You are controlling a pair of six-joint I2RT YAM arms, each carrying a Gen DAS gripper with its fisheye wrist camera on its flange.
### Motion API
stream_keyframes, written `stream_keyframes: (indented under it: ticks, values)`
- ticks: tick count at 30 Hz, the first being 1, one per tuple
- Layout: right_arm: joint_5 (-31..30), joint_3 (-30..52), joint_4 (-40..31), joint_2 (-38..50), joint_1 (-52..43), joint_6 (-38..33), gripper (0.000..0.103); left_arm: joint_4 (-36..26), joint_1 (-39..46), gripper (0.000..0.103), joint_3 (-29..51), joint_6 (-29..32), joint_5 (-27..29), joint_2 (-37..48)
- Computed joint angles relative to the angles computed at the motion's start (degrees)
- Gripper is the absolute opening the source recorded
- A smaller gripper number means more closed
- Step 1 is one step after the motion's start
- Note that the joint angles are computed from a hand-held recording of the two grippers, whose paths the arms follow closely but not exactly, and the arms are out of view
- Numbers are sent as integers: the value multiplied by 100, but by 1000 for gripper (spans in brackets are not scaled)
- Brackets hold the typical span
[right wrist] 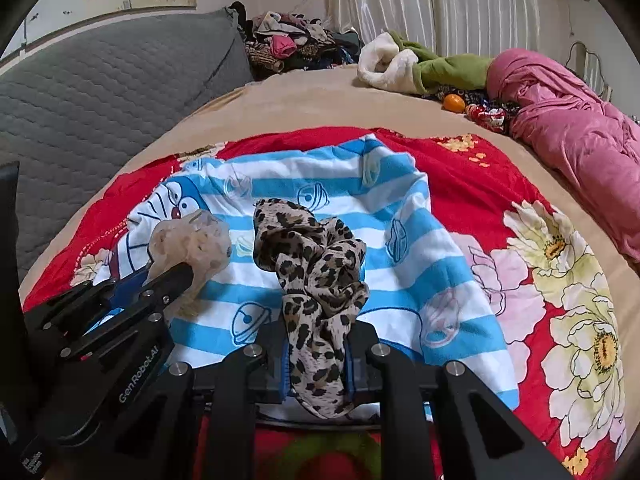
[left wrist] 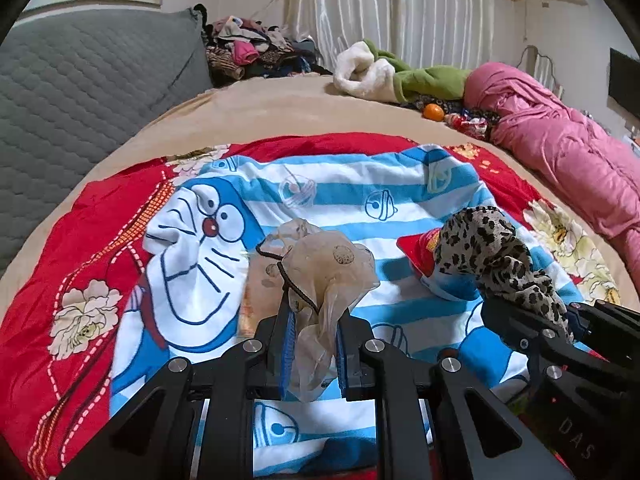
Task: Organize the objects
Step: 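Lower and release the leopard scrunchie onto the cloth while left tool releases the pink scrunchie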
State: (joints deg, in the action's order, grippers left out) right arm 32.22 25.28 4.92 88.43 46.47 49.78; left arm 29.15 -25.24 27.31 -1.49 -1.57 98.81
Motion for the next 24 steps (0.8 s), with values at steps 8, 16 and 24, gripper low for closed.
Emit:
stream_keyframes:
  ticks: [8,16,24]
  values:
    - [-262,-6,306,402,-185,-60,20,199,-83,17,30,-22,-52,281]
    - [-429,-19,503,675,-279,-99,20,295,-94,18,69,-55,-42,467]
    - [-575,-9,659,886,-382,-124,20,275,-121,22,140,-121,50,634]
